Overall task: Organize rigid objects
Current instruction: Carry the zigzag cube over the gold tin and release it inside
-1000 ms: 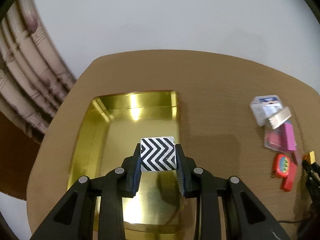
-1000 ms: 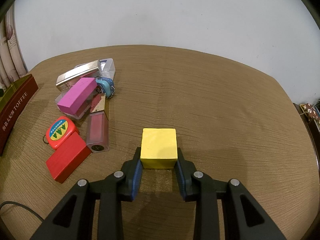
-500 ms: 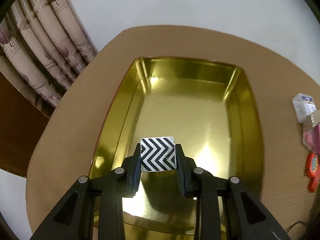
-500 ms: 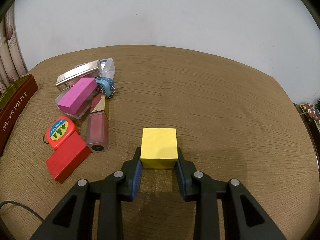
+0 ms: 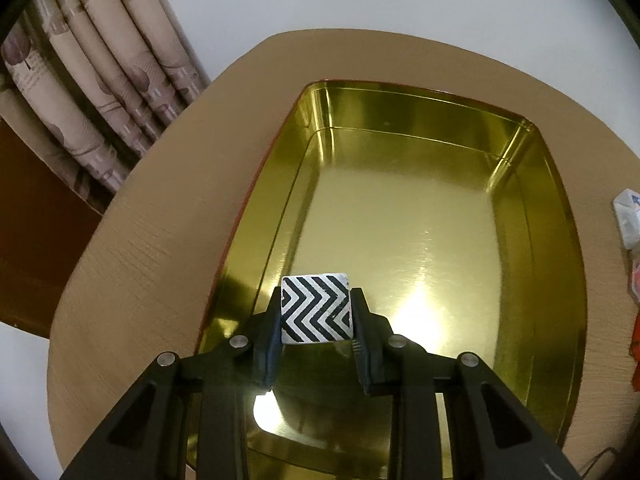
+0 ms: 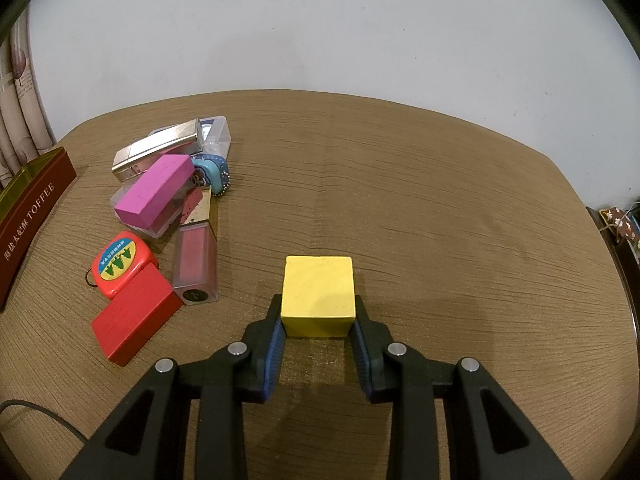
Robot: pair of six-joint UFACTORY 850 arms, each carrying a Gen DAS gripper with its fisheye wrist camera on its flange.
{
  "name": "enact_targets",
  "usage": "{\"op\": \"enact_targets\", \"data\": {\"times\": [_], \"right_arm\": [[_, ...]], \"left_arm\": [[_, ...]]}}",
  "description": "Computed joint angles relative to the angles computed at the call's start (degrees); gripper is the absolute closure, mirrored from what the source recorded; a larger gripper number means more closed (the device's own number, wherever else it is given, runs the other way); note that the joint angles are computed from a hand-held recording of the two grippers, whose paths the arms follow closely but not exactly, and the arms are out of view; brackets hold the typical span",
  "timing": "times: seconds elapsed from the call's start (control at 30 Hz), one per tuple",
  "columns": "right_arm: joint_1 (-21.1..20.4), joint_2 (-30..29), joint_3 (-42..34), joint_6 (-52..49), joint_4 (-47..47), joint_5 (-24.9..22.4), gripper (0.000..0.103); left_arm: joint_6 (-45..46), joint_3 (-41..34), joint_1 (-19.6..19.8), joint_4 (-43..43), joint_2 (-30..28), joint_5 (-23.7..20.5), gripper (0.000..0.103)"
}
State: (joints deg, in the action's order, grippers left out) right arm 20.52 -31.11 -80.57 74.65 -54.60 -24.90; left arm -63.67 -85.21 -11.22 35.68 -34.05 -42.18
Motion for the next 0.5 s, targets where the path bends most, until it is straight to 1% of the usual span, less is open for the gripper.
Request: {"op": "enact_targets", "data": {"times": [0.27, 0.37, 0.5], "right_arm": [[0.0, -0.1, -0.1, 0.0, 0.0, -0.1, 0.072], [0.0, -0.1, -0.1, 0.0, 0.0, 0.0, 0.072], [0.1, -0.2, -0.3, 0.0, 0.0, -0.1, 0.072]], "left_arm": [[-0.4, 0.0, -0.3, 0.4, -0.1, -0.2, 0.075], [-0.5, 0.7, -0.2, 0.6, 0.4, -0.3, 0.072], [-0.5, 1.1, 0.0, 0.4, 0.8, -0.3, 0.072]]}}
